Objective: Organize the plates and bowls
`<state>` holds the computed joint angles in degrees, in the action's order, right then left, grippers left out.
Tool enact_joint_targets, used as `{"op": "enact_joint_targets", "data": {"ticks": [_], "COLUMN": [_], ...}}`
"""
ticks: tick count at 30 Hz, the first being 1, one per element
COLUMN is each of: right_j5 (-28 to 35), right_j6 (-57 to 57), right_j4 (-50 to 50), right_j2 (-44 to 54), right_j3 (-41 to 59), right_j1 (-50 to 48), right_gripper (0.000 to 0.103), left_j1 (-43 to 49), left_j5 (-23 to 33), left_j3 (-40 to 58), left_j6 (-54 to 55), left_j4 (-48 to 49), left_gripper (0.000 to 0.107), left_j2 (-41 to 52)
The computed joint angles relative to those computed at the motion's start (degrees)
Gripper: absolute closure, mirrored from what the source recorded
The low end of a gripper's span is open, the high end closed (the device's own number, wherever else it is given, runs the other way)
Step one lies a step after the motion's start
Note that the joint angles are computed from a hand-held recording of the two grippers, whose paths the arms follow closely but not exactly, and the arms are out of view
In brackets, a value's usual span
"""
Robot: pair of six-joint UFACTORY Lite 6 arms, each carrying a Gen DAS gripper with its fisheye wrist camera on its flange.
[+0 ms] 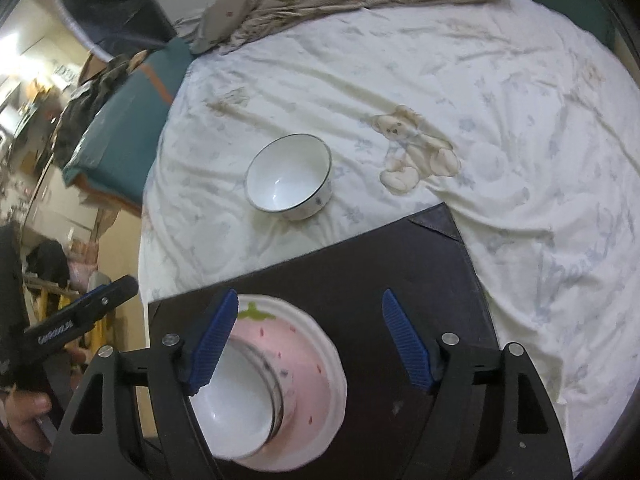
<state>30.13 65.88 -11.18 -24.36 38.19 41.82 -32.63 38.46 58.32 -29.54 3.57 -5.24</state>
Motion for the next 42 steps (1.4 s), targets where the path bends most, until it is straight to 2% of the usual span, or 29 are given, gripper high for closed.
{"op": "enact_joint_targets", "data": {"ticks": [5,9,13,17,19,21,26,28,35,36,37,38,39,42], "right_j5": [-6.16,-9.75,-11.80,-12.81,-13.16,-13.24,-13.59,-13.15,-12.64,-12.66,-12.52,-12.44,-12.41,-12.41], "right_j6": [-15.72,-28.51,-41.37,-47.65,-51.75,-54.60,-63.96,-71.85,-80.12,-81.21,-82.92,-82.87,-81.59,-84.48], "right_j4": [11.71,23.29,35.61,39.86,43.81,45.35,51.77,59.43,66.85,67.78,69.37,69.06,67.44,69.34], "right_j2": [8.39,15.26,22.25,29.27,32.42,36.66,42.86,44.32,47.03,47.46,47.99,48.45,49.02,49.79], "right_j3": [2.70,5.40,8.63,12.60,13.89,16.01,18.32,18.34,19.00,19.19,19.51,19.88,20.55,21.99], "right_j1": [-9.15,-14.77,-18.92,-21.49,-23.02,-23.87,-24.78,-25.75,-27.00,-27.05,-27.07,-27.01,-26.69,-25.47], "right_gripper": [0.025,0.026,0.025,0.026,0.025,0.025,0.025,0.025,0.027,0.029,0.036,0.039,0.042,0.061], "left_j1": [0.01,0.08,-0.19,-1.83,-2.50,-2.56,-2.74,-3.20,-3.13,-2.96,-2.91,-3.04,-3.24,-3.63], "left_j5": [0.20,-1.91,1.47,1.89,2.03,3.85,6.80,8.10,15.54,15.21,14.97,15.27,16.06,18.15], "left_j3": [10.02,15.99,28.22,37.01,40.37,45.37,55.29,58.70,71.83,71.67,71.51,71.94,72.85,75.05], "left_j6": [2.08,-3.04,0.29,1.39,1.50,2.03,5.85,6.05,6.91,6.94,6.72,6.53,6.25,6.04], "left_j4": [0.54,6.06,4.13,4.91,5.62,4.95,0.26,0.76,-0.22,-0.57,-0.68,-0.52,-0.14,0.14], "left_gripper": [0.018,0.018,0.018,0.018,0.024,0.035,0.040,0.044,0.082,0.084,0.085,0.091,0.092,0.093], "left_j2": [11.46,17.21,28.65,37.99,42.37,47.75,57.22,60.19,71.01,71.14,71.07,71.22,71.61,72.51]}}
